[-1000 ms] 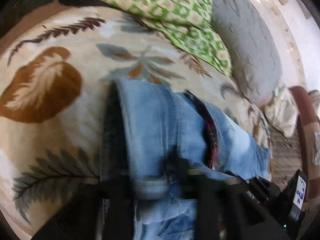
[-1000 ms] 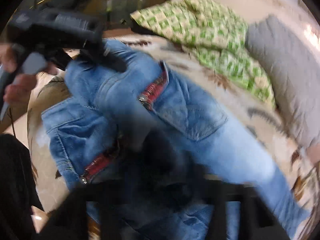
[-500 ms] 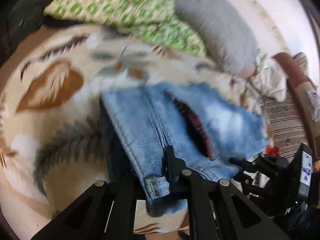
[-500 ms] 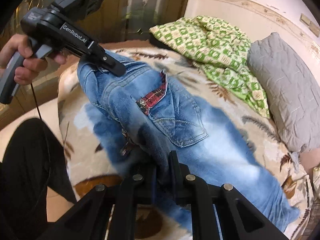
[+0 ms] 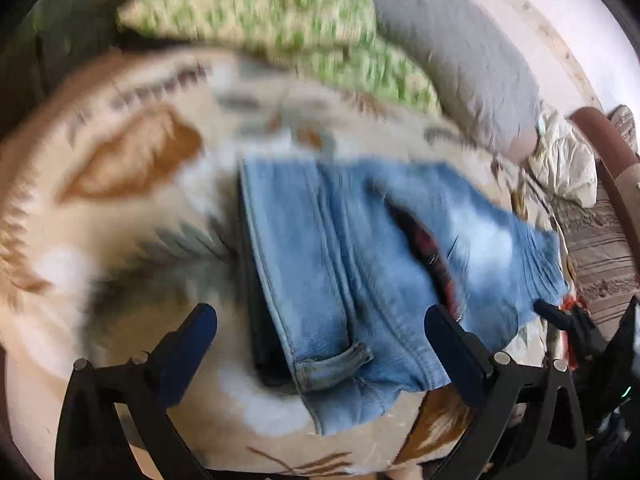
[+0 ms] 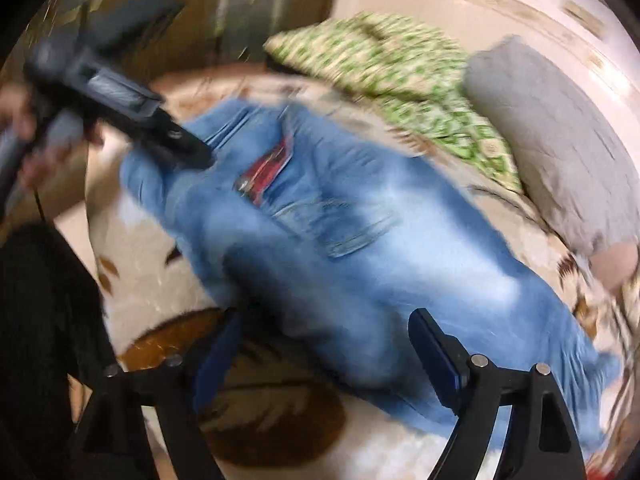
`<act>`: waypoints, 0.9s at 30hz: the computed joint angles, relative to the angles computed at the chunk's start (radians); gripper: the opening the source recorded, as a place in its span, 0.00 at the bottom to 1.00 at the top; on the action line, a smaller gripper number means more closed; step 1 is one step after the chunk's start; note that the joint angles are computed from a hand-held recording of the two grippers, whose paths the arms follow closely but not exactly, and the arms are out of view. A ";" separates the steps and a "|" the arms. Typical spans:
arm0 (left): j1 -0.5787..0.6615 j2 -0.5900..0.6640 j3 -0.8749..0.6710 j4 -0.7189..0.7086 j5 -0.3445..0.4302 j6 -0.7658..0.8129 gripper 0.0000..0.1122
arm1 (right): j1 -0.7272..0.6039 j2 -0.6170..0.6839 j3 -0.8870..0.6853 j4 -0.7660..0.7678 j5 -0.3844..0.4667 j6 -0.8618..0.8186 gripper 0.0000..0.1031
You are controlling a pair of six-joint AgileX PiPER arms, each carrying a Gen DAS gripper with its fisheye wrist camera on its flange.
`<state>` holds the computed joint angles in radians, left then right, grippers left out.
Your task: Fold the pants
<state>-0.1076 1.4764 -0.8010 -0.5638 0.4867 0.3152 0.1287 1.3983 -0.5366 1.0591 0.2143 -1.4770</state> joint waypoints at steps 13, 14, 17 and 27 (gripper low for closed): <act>-0.271 0.148 -0.381 0.443 0.088 -0.321 0.92 | -0.931 0.117 -0.316 -0.135 0.499 0.273 0.86; -0.296 0.200 -0.445 0.479 0.114 -0.336 0.92 | -0.966 0.143 -0.351 -0.150 0.518 0.305 0.86; -0.370 0.394 -0.693 0.569 0.219 -0.333 0.92 | -1.031 0.229 -0.467 -0.214 0.570 0.443 0.86; -0.492 0.894 -1.413 0.750 0.609 -0.194 0.92 | -1.022 0.466 -0.750 -0.384 0.660 0.825 0.85</act>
